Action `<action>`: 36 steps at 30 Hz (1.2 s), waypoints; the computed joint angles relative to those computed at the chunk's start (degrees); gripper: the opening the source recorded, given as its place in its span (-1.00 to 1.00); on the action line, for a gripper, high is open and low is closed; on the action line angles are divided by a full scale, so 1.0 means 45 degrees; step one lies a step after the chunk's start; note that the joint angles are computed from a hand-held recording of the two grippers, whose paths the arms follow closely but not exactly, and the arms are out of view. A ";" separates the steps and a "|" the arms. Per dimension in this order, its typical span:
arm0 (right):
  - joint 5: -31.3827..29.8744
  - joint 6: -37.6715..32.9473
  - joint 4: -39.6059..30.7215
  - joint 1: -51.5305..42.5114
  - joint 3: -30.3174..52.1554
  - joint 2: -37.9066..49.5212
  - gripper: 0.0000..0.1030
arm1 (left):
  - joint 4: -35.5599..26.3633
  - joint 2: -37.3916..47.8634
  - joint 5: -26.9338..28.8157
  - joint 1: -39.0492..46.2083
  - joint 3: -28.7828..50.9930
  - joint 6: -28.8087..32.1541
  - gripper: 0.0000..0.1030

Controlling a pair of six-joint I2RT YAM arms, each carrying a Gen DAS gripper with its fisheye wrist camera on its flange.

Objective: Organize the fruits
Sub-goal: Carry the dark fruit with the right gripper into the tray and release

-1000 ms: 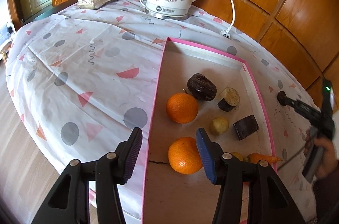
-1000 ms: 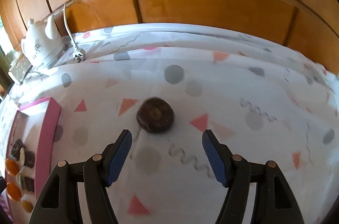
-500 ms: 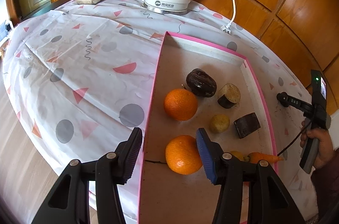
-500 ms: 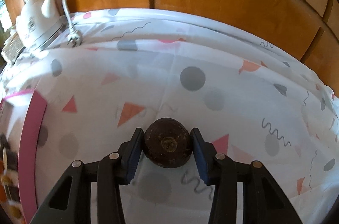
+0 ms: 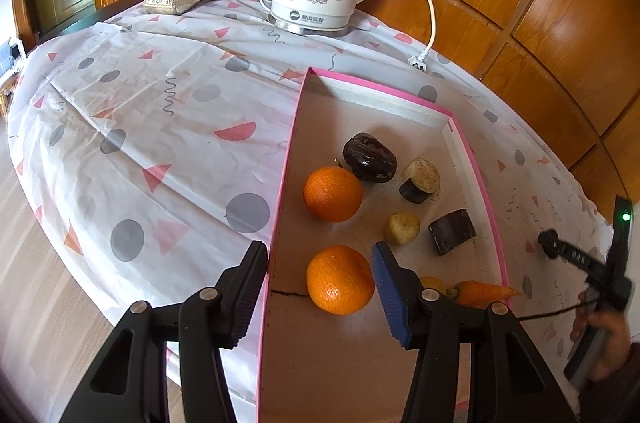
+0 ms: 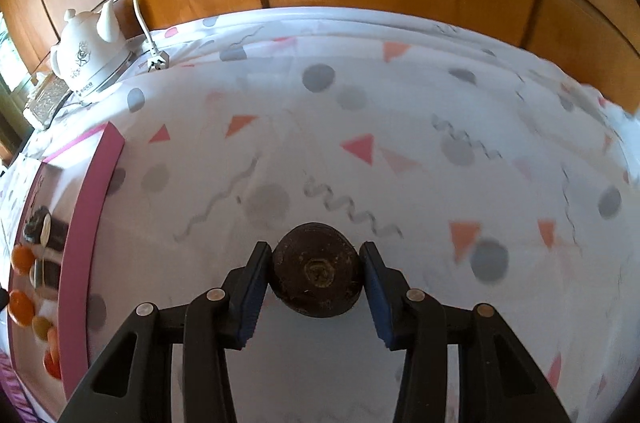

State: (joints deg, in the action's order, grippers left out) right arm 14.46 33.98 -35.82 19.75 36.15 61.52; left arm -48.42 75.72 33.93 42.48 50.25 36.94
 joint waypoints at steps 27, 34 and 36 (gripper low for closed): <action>0.2037 0.5477 -0.3574 0.6004 -0.1709 -0.4438 -0.11 | -0.1209 -0.0598 0.0901 0.1306 0.0135 0.1253 0.08; 0.2065 0.5525 -0.2567 0.7103 -0.1116 -0.3398 -0.11 | -0.0725 0.0021 0.0895 0.1737 0.0562 0.0850 0.08; 0.2067 0.5364 -0.2216 0.7426 -0.0788 -0.3111 -0.11 | -0.0505 0.0288 0.0865 0.1875 0.0753 0.0664 0.08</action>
